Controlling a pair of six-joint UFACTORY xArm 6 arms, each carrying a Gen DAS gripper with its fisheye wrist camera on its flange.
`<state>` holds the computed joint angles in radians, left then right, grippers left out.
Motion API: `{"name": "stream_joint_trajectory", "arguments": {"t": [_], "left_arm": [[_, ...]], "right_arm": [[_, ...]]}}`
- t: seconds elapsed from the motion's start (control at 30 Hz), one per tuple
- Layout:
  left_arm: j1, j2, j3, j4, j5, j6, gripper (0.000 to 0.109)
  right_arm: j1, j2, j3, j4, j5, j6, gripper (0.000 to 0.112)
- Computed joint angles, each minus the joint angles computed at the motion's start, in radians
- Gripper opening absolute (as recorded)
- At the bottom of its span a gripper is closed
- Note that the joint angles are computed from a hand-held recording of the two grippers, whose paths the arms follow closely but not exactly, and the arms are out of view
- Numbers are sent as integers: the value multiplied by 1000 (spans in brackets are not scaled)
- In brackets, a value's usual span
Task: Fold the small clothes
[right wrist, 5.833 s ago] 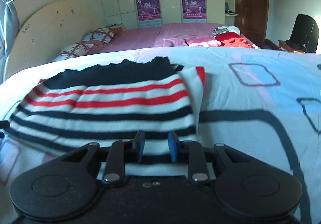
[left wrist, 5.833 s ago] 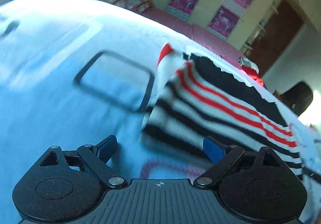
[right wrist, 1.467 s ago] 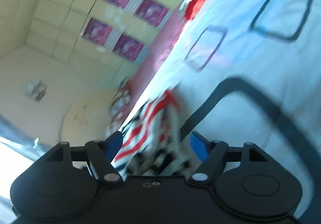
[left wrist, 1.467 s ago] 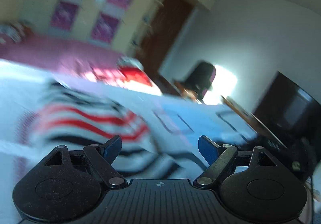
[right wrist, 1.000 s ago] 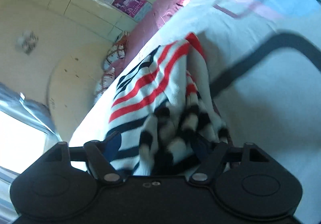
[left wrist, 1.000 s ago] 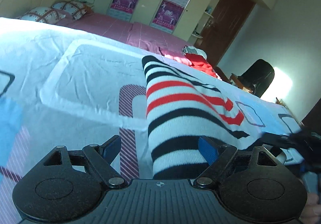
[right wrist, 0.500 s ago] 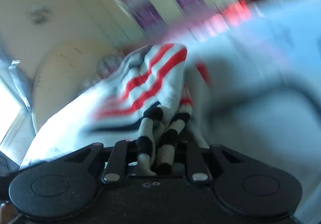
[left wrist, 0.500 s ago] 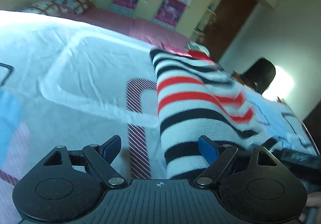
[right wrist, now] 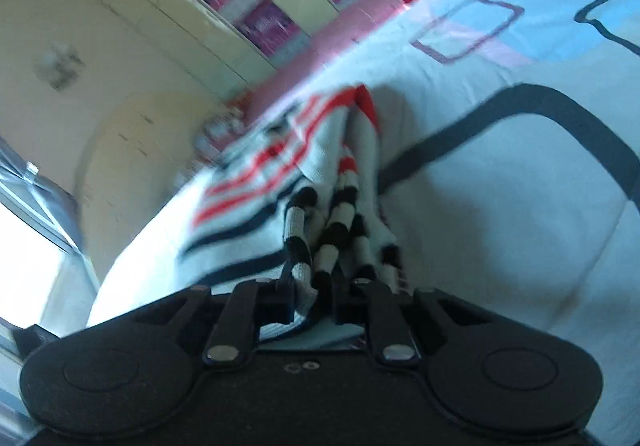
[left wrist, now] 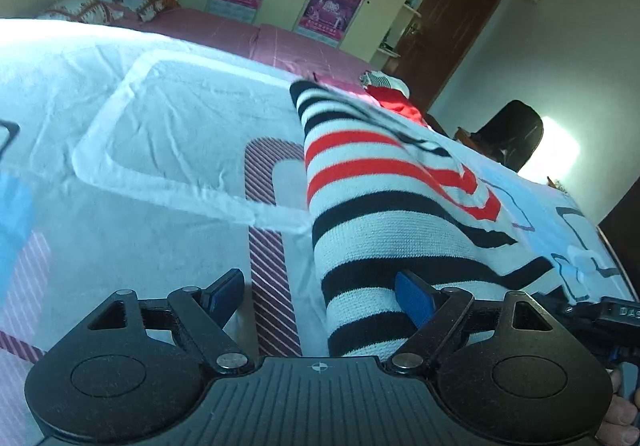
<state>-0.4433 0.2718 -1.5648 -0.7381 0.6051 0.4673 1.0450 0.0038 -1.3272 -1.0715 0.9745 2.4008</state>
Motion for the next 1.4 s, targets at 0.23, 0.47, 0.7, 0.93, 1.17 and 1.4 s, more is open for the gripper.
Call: {"name": "stream_joint_trajectory", "arguments": {"t": [0.23,0.47,0.7,0.93,1.17,1.4], "left_arm": [[14,91,-143,-50,12,14,82],[4,309,-453,21,91,-130,82],[13,522,-773,39,231,-218,82],[-1,560,-817,78,228,-237,82],[-8,566,-837,140,240,-228,83],[-4,655,-1004,159,278,-265,82]], "right_arm": [[10,-19,-36,-17,158,-210,69],[-239,-69,71,13,-157,-217,27],[-345,-59,128,-35,-344,-107,31],[-185,67,-107,-92,30,-563,9],[-220,72,-83,69,27,-585,19],[-298,-16,2,82,-104,-408,27]]}}
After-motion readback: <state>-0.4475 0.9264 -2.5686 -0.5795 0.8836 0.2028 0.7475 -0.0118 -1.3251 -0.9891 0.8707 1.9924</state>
